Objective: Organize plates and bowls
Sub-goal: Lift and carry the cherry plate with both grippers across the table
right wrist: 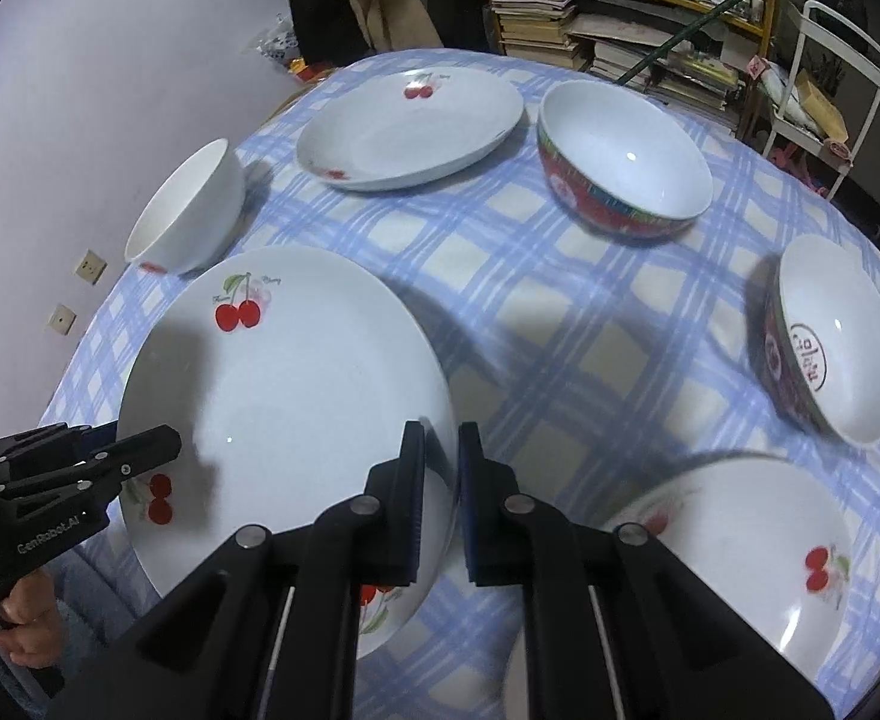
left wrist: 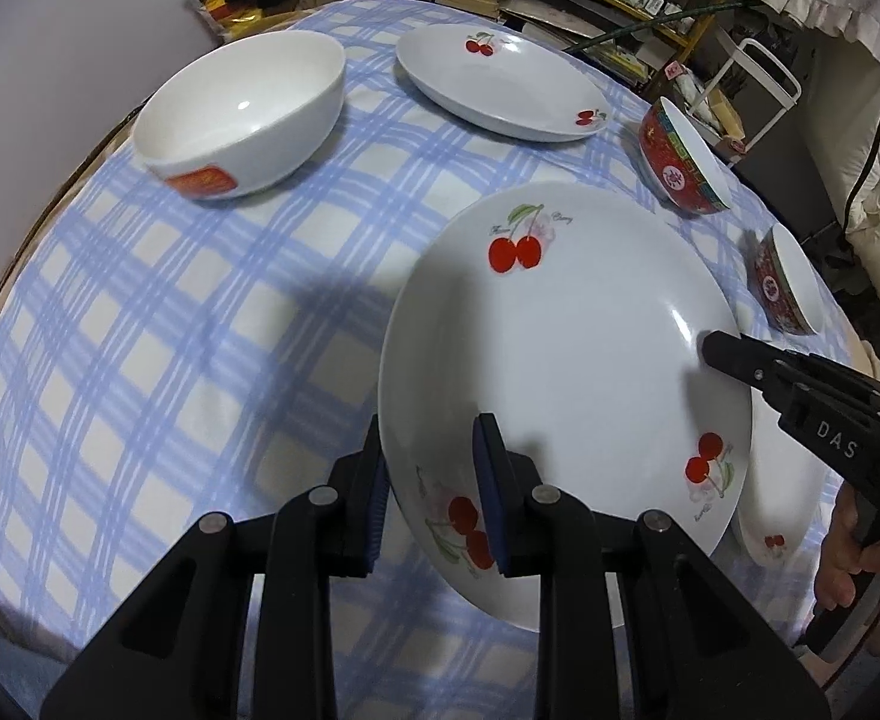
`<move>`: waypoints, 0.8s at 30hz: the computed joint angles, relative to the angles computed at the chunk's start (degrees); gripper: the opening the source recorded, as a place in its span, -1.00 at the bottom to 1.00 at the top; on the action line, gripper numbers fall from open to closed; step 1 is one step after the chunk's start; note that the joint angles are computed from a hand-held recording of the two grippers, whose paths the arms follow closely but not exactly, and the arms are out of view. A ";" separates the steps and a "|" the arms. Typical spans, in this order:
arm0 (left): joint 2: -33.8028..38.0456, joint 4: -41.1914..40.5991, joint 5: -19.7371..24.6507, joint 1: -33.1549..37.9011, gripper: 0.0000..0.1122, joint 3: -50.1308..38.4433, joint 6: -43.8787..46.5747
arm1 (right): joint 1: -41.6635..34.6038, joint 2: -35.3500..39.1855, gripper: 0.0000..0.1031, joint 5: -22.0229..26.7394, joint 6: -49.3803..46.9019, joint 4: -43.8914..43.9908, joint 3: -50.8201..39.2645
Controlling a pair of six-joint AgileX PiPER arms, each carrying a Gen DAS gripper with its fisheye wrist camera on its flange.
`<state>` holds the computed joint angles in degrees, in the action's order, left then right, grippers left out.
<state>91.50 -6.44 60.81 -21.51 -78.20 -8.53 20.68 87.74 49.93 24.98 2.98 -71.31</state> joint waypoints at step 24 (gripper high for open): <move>2.60 0.37 0.28 -2.38 -0.54 4.98 -2.70 | 4.70 2.96 -0.69 2.89 5.24 -3.82 3.46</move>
<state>94.10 -6.06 61.10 -23.90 -73.22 -11.23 25.38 90.69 52.82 30.22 -0.84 -67.85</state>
